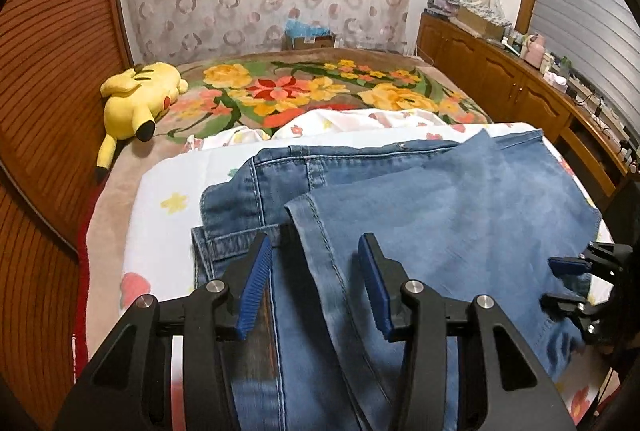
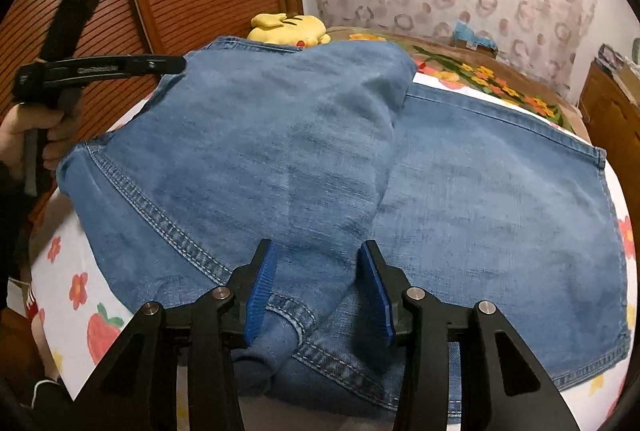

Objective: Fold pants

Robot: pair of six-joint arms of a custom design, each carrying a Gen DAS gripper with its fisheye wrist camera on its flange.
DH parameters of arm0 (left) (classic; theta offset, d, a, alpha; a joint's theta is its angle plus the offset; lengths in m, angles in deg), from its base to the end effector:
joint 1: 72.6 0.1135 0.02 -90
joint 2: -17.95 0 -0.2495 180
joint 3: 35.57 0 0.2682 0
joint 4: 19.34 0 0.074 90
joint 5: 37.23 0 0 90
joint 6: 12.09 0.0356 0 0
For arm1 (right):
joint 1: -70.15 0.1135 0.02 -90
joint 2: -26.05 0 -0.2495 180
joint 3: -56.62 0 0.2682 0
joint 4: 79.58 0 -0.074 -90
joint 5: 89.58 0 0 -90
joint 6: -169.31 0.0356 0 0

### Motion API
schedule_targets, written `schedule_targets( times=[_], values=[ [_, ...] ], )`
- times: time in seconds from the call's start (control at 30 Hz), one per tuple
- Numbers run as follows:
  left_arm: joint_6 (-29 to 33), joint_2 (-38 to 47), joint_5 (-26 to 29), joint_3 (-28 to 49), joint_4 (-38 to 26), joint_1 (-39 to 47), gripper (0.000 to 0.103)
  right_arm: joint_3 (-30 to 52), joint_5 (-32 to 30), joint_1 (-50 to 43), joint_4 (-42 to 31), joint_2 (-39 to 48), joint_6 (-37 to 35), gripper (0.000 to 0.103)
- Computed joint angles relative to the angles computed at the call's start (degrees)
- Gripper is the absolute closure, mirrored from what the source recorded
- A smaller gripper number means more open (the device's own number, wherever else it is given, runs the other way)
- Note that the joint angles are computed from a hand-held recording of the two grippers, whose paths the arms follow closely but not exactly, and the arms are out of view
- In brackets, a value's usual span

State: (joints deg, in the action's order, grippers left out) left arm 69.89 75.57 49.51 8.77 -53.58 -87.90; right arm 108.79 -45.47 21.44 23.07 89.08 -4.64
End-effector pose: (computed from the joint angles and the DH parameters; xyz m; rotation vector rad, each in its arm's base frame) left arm 0.2141 -0.0565 0.1818 0.1260 2.3986 -0.1217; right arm 0.1336 -0.1134 0.1866 -0.7325 2.2545 0.3690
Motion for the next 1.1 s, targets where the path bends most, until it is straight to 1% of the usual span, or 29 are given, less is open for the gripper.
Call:
schedule_targets(
  times=[0.07,0.1,0.13,0.17,0.2,0.23,0.3,0.37,0.47,0.5,0.67,0.8,0.87,0.9,0.97,1.03,1.1],
  values=[
    [0.42,2.41,1.21,0.78,1.00,0.94,0.060,-0.55,-0.22,-0.45,0.46,-0.26,-0.52,0.056],
    [0.50,3.28,2.25,0.96,1.46,1.29,0.066,-1.09,-0.22,-0.50,0.63,-1.12,-0.57,0.056],
    [0.54,3.63,3.22,1.05,1.72,1.45,0.075,-1.41,-0.24,-0.51,0.10,-2.27,-0.44,0.055],
    [0.69,3.68,4.01,1.05,1.95,1.45,0.083,-1.72,-0.30,-0.66,0.02,-2.49,-0.56,0.055],
    [0.97,3.35,4.05,1.00,1.91,1.11,0.093,-1.78,-0.42,-0.77,-0.12,-2.21,-0.71,0.055],
    [0.97,2.67,3.40,0.84,1.91,0.63,0.099,-1.86,-0.62,-0.85,-0.56,-2.35,-0.74,0.055],
    [1.33,-0.67,1.65,0.43,0.84,-0.14,0.101,-1.02,-1.17,-1.54,-1.28,-1.20,-1.59,0.055],
    [1.40,-3.73,-0.63,0.52,-0.02,0.01,0.101,-0.52,-1.70,-2.57,-2.59,-0.49,-3.43,0.055],
    [2.58,-7.10,1.30,2.15,-2.37,4.24,0.101,-0.53,-2.73,-3.82,-4.29,-0.75,-5.37,0.055],
    [3.35,-7.36,0.53,3.05,-2.95,4.99,0.101,-0.16,-3.11,-4.37,-5.09,-0.41,-6.44,0.055],
    [6.22,-4.58,-0.14,6.50,-3.28,8.73,0.101,-0.43,-3.99,-5.35,-6.82,-0.83,-8.64,0.055],
    [7.51,-3.24,-0.37,6.39,-3.26,9.53,0.100,-0.66,-4.38,-7.00,-7.80,-0.42,-11.16,0.055],
    [7.23,-3.23,-0.74,5.80,-3.94,8.98,0.098,-0.83,-4.55,-7.70,-8.17,-0.57,-11.90,0.055],
    [7.01,-3.68,-0.23,5.36,-4.70,8.91,0.096,-0.95,-4.60,-7.79,-8.01,-0.70,-11.79,0.055],
    [6.65,-5.29,0.46,4.39,-6.32,8.49,0.087,-1.17,-4.77,-8.32,-8.10,-0.86,-12.07,0.055],
    [6.00,-8.78,0.38,2.03,-7.83,7.42,0.068,-1.39,-5.04,-7.87,-8.28,-2.35,-10.77,0.055],
    [4.95,-13.37,0.01,-0.43,-10.12,5.48,0.062,-1.32,-5.36,-8.49,-9.07,-2.67,-11.35,0.055]
  ],
)
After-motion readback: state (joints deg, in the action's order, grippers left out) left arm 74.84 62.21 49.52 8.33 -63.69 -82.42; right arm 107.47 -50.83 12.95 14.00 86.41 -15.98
